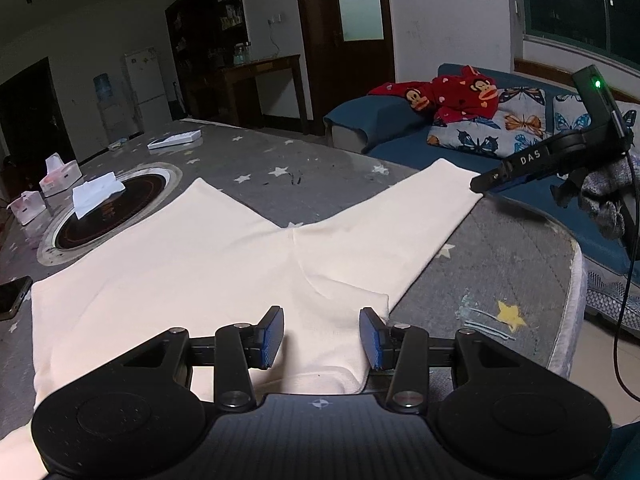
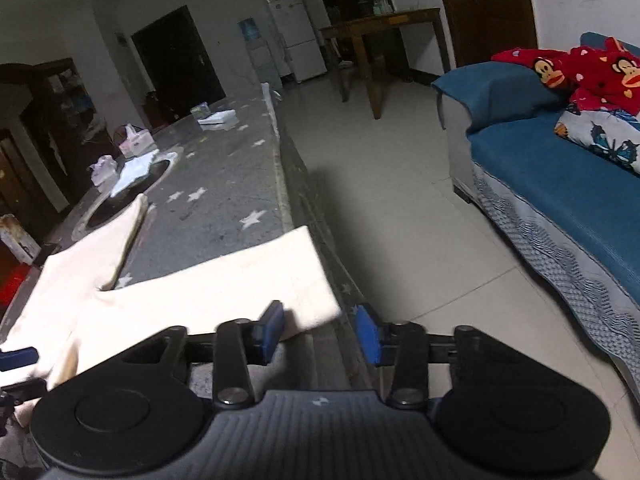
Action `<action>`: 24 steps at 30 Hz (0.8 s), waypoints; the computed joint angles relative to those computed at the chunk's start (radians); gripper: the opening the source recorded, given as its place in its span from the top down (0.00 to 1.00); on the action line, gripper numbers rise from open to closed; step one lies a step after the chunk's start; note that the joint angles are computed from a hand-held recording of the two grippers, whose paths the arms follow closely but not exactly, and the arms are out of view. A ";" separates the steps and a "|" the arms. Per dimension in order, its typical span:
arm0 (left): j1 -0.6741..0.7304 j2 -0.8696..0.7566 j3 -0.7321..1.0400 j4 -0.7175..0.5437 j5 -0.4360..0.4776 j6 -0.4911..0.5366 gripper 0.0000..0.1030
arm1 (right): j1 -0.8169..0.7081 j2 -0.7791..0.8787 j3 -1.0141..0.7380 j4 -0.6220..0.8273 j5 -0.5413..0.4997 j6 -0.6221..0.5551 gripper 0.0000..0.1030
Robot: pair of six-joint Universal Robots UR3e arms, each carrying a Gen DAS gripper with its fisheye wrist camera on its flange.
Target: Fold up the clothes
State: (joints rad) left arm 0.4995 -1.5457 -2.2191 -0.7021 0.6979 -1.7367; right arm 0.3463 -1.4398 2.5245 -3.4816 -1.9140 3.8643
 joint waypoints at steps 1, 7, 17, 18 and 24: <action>-0.002 0.000 -0.003 0.004 0.002 -0.001 0.56 | -0.001 0.003 0.001 -0.011 0.003 -0.005 0.78; -0.011 -0.006 -0.014 0.032 0.016 -0.004 0.53 | 0.016 -0.008 -0.036 0.018 -0.043 -0.020 0.95; -0.019 -0.006 0.004 -0.032 -0.001 0.049 0.53 | 0.012 -0.077 -0.244 0.147 -0.071 -0.177 0.96; -0.020 -0.006 0.009 -0.049 -0.004 0.060 0.53 | 0.015 -0.076 -0.281 0.163 -0.068 -0.199 0.96; -0.047 -0.041 0.027 -0.101 -0.003 0.098 0.51 | 0.081 0.012 -0.591 0.274 -0.059 -0.334 0.96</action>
